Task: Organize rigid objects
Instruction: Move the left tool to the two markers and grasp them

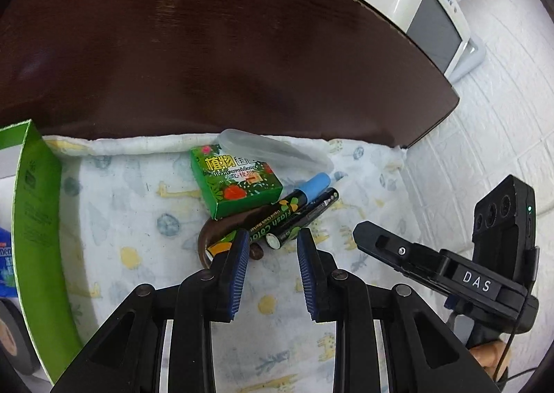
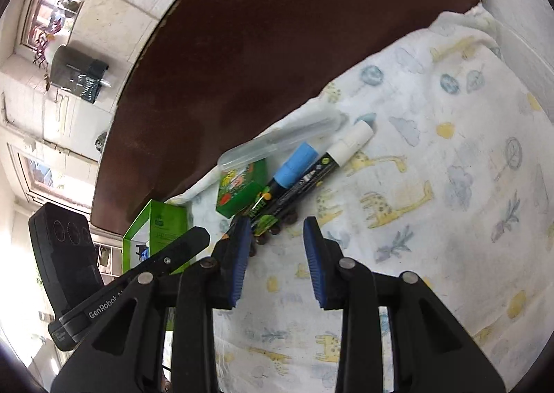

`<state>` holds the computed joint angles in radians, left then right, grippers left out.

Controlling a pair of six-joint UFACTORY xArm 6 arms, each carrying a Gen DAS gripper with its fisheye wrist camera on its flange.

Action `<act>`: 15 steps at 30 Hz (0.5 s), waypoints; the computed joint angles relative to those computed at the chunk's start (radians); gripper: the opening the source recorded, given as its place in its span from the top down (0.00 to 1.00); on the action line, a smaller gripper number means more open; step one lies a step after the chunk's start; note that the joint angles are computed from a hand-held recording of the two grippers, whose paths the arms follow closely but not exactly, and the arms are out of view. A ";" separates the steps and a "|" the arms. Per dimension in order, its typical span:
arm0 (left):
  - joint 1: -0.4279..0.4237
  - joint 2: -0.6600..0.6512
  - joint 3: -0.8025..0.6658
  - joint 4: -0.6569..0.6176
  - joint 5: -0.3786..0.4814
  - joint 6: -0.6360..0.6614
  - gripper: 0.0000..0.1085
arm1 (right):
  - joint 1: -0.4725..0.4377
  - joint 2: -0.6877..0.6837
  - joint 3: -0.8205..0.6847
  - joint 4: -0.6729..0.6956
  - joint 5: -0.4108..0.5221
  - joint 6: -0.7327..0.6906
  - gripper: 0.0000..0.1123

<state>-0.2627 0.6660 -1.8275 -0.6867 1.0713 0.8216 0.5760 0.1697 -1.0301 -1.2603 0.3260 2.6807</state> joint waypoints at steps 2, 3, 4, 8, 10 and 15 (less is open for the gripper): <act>-0.017 -0.010 0.026 0.031 -0.055 0.025 0.75 | -0.016 0.011 -0.001 -0.016 -0.015 0.031 0.71; -0.023 -0.014 0.035 0.043 -0.076 0.033 0.75 | -0.024 0.020 -0.005 -0.027 -0.023 0.051 0.71; -0.029 -0.014 0.040 0.056 -0.090 0.043 0.75 | -0.032 0.026 -0.007 -0.043 -0.032 0.077 0.71; -0.043 0.010 0.020 0.117 -0.095 0.052 0.75 | -0.055 0.058 -0.029 -0.051 -0.059 0.103 0.70; -0.051 0.021 0.016 0.145 -0.104 0.040 0.75 | -0.060 0.074 -0.040 -0.010 -0.064 0.063 0.70; -0.062 0.015 0.040 0.167 -0.104 0.080 0.75 | -0.064 0.101 -0.050 0.096 -0.072 -0.056 0.70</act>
